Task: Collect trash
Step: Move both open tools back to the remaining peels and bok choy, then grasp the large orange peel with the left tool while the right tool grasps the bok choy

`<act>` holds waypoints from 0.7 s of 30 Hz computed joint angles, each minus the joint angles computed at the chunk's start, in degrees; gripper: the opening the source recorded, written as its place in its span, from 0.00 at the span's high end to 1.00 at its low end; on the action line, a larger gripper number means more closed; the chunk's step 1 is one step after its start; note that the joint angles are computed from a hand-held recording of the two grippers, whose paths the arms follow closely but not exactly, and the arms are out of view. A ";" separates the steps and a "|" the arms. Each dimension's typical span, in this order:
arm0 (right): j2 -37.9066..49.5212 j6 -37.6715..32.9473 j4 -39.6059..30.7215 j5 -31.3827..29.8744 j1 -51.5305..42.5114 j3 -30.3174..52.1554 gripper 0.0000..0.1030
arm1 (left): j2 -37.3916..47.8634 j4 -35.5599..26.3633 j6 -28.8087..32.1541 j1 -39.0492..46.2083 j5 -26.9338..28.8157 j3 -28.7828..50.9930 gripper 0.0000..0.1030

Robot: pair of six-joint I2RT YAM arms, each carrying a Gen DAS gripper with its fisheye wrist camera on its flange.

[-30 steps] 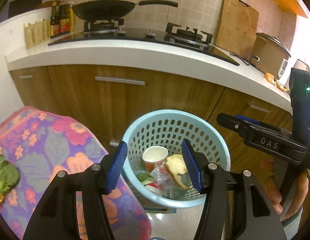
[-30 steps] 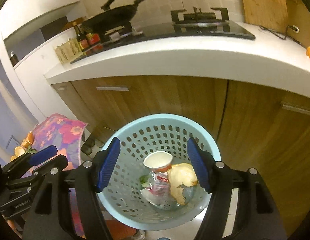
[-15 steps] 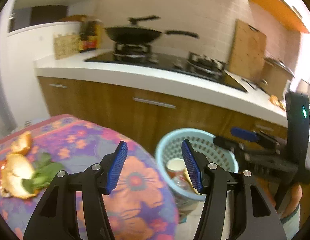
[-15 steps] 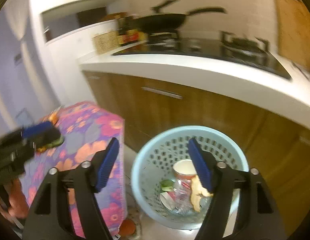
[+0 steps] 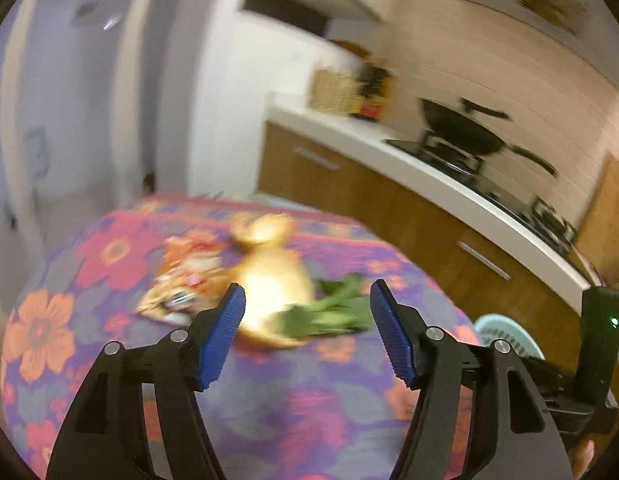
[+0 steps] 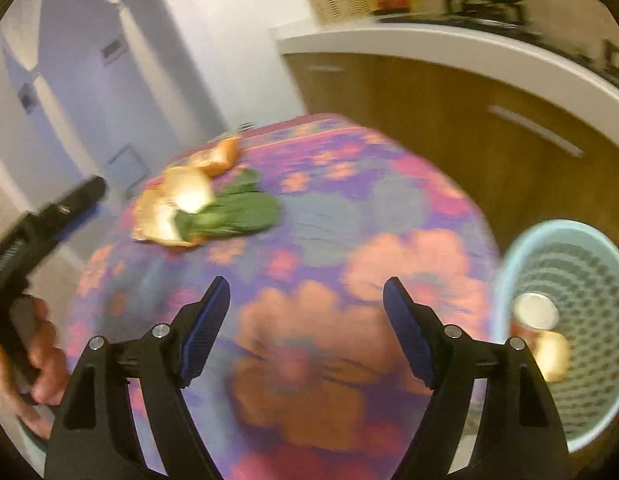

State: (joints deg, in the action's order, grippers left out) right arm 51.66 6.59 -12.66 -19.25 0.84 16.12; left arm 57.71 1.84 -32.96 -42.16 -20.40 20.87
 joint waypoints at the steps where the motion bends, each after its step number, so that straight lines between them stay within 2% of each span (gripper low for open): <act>1: 2.18 2.17 2.26 2.23 3.68 0.85 0.27 | -0.89 1.24 0.87 4.11 3.93 -1.26 0.40; 4: 12.09 7.57 8.04 7.99 12.17 5.63 0.27 | 1.93 4.19 2.56 9.89 8.86 -1.29 0.40; 6: 16.66 9.56 9.99 8.70 13.75 7.98 0.27 | 7.21 7.54 3.19 11.19 10.01 -0.14 0.41; 7: 19.62 11.15 10.78 9.61 14.76 9.75 0.27 | 9.57 8.57 3.17 11.70 10.36 0.47 0.44; 10: 24.35 14.19 12.40 10.38 16.50 12.20 0.27 | 17.06 14.32 2.98 13.18 12.15 0.99 0.49; 13: 26.11 16.28 13.71 10.19 17.36 12.23 0.28 | 20.96 18.48 3.35 14.39 13.57 0.40 0.53; 17: 28.56 18.44 15.16 7.92 16.89 12.42 0.33 | 22.46 19.75 4.54 15.68 15.33 0.13 0.63; 21: 34.66 21.43 16.91 -0.59 13.80 15.06 0.36 | 23.25 20.26 4.35 17.12 17.28 -0.11 0.70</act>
State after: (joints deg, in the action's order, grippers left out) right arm 86.32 28.01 4.25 -19.85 14.64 31.18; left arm 80.96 22.09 -28.61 -25.04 -3.13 20.76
